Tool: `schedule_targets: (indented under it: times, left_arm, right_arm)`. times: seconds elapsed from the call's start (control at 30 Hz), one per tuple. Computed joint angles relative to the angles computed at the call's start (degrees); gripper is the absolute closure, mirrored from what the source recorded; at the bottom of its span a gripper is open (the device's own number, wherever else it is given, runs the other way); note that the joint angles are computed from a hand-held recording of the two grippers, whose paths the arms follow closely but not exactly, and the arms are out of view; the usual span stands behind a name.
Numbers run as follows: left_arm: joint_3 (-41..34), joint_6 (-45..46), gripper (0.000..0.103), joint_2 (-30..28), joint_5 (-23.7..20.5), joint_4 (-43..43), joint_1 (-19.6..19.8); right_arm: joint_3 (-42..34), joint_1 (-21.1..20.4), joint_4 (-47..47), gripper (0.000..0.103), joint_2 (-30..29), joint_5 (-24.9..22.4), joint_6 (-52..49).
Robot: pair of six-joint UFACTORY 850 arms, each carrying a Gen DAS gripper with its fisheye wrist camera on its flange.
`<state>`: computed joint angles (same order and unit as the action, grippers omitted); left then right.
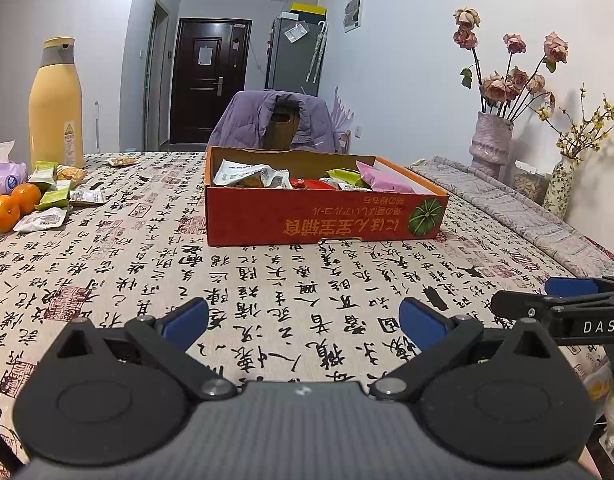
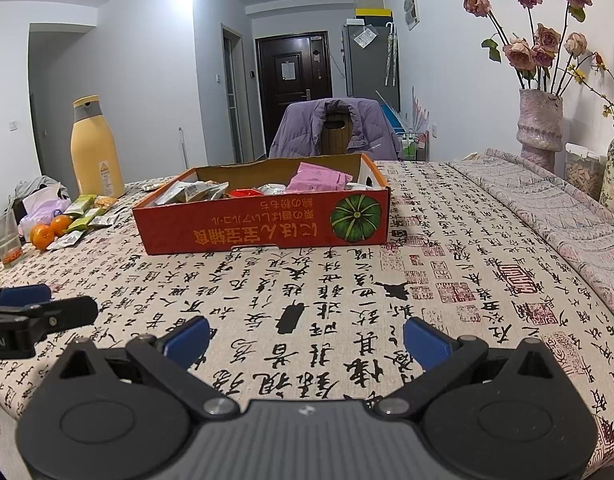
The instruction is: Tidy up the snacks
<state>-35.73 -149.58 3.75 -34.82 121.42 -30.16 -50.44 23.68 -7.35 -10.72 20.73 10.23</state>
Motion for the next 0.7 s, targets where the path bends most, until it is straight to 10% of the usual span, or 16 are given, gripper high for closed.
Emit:
schedule_targets:
  times: [0.7]
  left_arm:
    - [-0.1, -1.2, 0.0, -0.1, 0.6, 2.0, 0.5]
  right_arm:
    - [0.5, -0.4, -1.1, 0.0, -0.3, 0.0, 0.9]
